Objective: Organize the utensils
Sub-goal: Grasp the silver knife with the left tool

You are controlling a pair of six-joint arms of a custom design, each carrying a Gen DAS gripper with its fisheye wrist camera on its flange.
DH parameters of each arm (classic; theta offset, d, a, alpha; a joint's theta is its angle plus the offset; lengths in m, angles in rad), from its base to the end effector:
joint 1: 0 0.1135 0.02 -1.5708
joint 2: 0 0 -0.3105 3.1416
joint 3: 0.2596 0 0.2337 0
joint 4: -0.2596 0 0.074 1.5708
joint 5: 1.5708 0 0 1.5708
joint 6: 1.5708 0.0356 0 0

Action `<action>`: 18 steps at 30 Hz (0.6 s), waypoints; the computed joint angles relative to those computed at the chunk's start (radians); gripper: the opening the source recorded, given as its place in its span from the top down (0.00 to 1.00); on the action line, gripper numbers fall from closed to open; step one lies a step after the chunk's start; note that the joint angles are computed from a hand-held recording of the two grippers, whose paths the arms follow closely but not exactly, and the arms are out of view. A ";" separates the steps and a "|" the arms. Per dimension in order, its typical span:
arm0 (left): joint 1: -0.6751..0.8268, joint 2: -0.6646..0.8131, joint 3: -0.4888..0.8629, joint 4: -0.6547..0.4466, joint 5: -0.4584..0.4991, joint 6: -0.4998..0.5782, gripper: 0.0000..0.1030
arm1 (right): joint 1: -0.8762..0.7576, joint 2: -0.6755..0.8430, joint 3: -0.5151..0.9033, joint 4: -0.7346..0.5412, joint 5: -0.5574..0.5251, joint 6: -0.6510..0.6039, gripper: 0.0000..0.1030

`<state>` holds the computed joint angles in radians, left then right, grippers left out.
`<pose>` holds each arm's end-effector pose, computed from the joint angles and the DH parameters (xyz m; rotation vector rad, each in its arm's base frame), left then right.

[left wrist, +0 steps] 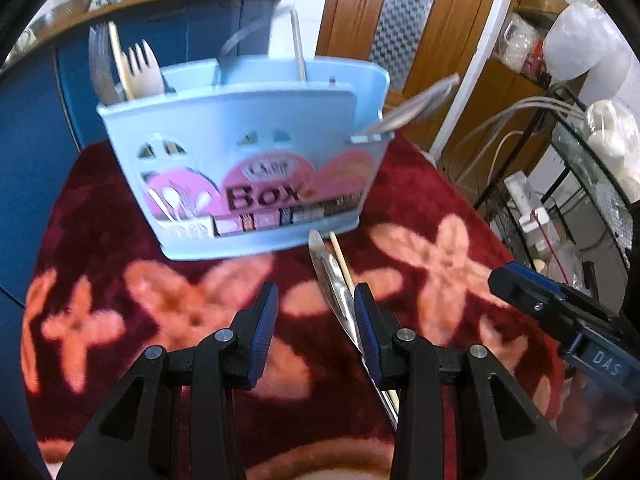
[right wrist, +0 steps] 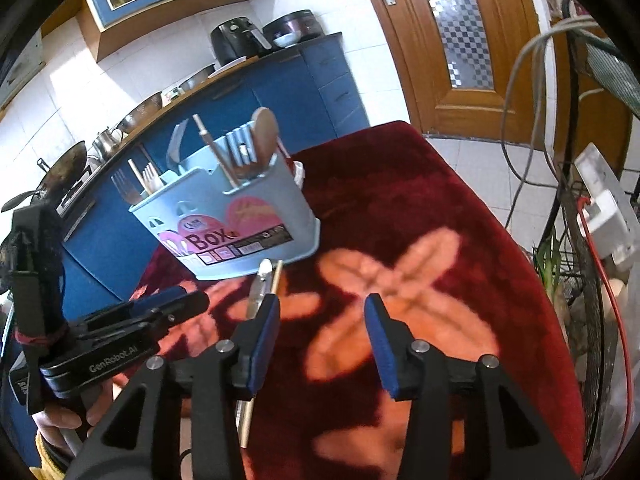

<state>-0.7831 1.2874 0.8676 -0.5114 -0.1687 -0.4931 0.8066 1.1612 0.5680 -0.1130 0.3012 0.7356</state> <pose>0.1665 -0.1573 0.2868 0.2934 2.4957 -0.3249 0.1456 0.1366 0.2517 0.0786 2.2837 0.4849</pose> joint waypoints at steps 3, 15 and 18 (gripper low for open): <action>0.004 0.037 -0.004 0.009 0.018 -0.008 0.61 | -0.033 -0.014 -0.037 0.030 -0.031 -0.003 0.52; 0.009 0.149 -0.012 0.049 0.070 -0.038 0.80 | -0.149 -0.045 -0.134 0.116 -0.141 -0.032 0.52; 0.012 0.166 -0.016 0.066 0.086 -0.044 0.87 | -0.173 -0.045 -0.151 0.134 -0.164 -0.035 0.52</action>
<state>-0.7714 1.4531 0.8515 -0.4457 -0.0825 -0.5371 0.6332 1.1162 0.4174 0.0211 0.1368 0.7009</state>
